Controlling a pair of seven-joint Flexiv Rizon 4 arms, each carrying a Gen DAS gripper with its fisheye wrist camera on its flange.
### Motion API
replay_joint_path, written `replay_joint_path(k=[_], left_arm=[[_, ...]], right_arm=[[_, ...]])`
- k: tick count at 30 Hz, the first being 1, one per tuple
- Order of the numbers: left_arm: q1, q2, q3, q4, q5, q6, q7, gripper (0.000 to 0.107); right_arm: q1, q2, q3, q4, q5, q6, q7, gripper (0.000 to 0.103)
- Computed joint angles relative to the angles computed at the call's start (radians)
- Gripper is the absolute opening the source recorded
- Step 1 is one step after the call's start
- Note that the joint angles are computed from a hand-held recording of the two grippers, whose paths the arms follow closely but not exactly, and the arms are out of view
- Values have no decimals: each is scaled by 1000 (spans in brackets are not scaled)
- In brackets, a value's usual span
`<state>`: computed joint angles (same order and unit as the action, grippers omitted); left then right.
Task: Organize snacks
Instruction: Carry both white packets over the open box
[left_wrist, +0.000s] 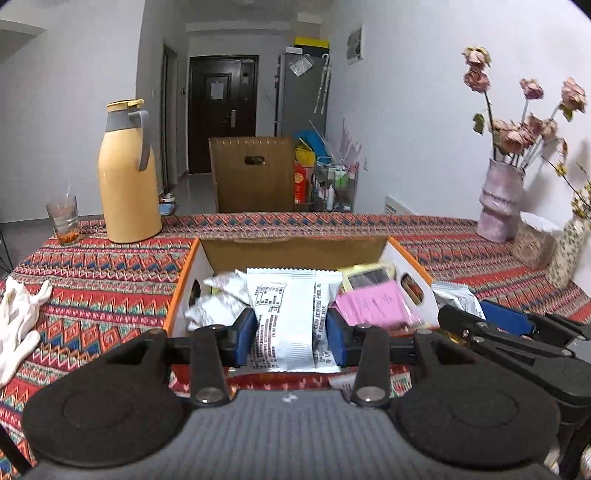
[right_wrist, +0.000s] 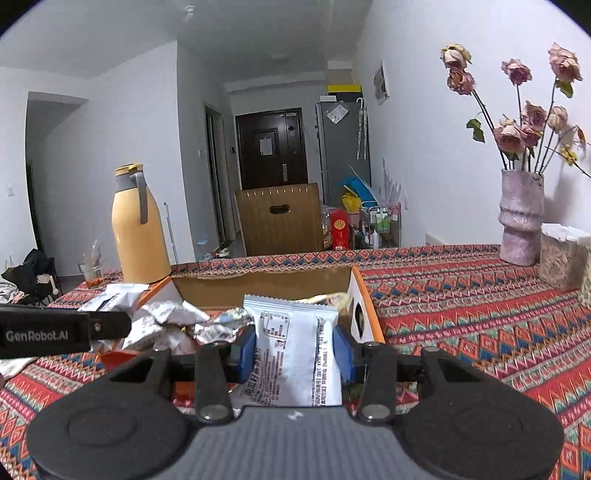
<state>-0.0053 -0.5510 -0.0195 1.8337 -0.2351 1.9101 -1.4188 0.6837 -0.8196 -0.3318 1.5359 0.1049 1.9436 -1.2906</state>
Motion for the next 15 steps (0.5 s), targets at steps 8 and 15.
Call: replay_joint_path(k=[8,15], left_arm=[[-63,-87,83,-155,-89,-45,12,42],[-94,-177,143,-292,-138,-114,6,42]], right_arm=[[-43,-91,-12,-190,-79,-102,69,43],[-76,-191,-34,-358,-157,-173,187,43]])
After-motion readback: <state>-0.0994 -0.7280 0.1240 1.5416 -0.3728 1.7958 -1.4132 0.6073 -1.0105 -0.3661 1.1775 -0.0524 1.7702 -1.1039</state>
